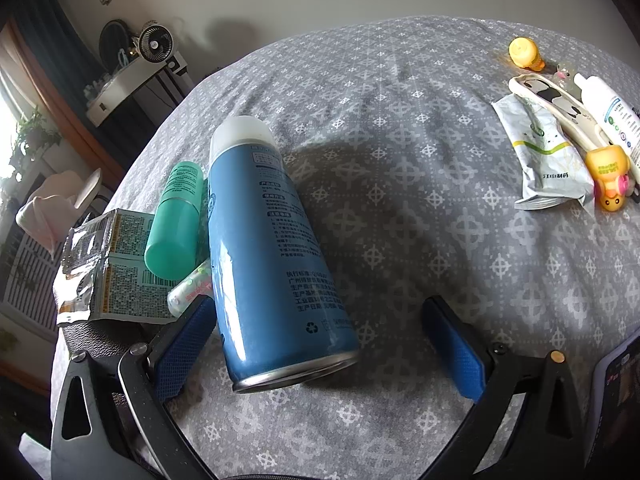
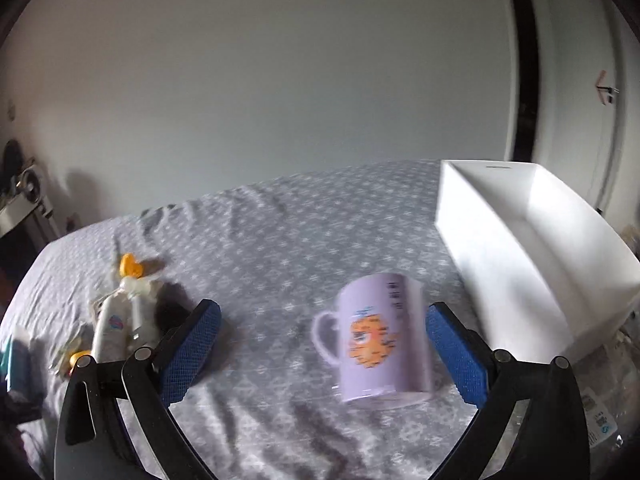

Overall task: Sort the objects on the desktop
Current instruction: 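Set the lilac mug down beside the white box with the right tool, then grasp the black hairbrush with the right tool and place it by the mug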

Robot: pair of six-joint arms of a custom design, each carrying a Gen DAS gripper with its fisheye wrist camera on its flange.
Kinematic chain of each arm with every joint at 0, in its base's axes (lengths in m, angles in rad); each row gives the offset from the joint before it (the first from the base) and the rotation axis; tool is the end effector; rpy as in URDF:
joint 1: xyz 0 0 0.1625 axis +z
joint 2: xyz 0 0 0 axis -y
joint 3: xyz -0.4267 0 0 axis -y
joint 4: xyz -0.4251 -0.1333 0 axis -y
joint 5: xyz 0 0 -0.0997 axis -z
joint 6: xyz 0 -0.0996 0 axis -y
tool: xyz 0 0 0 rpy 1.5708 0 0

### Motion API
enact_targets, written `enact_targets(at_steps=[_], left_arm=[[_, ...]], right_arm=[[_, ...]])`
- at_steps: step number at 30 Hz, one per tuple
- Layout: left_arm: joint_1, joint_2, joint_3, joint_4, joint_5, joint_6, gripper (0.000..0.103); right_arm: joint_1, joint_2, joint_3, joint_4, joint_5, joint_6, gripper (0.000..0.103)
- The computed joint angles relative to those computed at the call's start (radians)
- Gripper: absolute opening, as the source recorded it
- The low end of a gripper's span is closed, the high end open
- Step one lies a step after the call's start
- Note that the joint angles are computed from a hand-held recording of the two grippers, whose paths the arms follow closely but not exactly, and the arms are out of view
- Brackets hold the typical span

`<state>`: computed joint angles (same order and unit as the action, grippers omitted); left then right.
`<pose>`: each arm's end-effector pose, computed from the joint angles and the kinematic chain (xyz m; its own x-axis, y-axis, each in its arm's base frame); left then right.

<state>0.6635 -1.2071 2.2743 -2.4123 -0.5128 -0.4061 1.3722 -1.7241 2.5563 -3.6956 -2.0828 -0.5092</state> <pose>-0.2136 -0.4463 0.1190 -0.4398 0.2283 -0.8686 0.6467 0.7516 -0.1299 0.0174 -0.3421 0.3419 -0.6915 0.4222 0.5862 -0.3240 0.5440 -0.7740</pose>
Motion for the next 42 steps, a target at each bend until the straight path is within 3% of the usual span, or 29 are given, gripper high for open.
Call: enact_targets(at_steps=[6,11,14,17,21,28,29,30,35,42], left_arm=[[0.0,0.001,0.0,-0.002,0.0,0.001,0.103],[0.001,0.004,0.0,-0.01,0.001,0.005,0.103],[0.003,0.008,0.003,-0.027,0.004,0.015,0.103],[0.002,0.01,0.007,-0.042,0.007,0.022,0.103],[0.001,0.013,0.009,-0.058,0.009,0.033,0.103],[-0.003,0.018,0.016,-0.079,0.013,0.042,0.103],[-0.003,0.018,0.017,-0.08,0.013,0.042,0.103],[-0.003,0.019,0.016,-0.081,0.013,0.042,0.103],[-0.005,0.02,0.016,-0.083,0.014,0.043,0.103],[-0.005,0.018,0.017,-0.081,0.014,0.042,0.103]], right_arm=[[0.096,0.27,-0.115,0.114,-0.1,-0.029,0.103],[0.086,0.408,-0.194,0.089,-0.162,-0.091,0.103],[0.08,0.426,-0.24,0.162,-0.202,-0.074,0.103],[0.058,0.429,-0.273,0.265,-0.184,-0.028,0.103],[0.053,0.483,-0.325,0.285,-0.237,-0.017,0.103],[0.041,0.503,-0.379,0.37,-0.199,0.024,0.102],[0.042,0.502,-0.381,0.382,-0.19,0.017,0.094],[0.049,0.506,-0.381,0.384,-0.204,0.013,0.076],[0.066,0.496,-0.327,0.315,-0.215,-0.019,0.069],[0.093,0.447,-0.213,0.059,-0.268,-0.186,0.069]])
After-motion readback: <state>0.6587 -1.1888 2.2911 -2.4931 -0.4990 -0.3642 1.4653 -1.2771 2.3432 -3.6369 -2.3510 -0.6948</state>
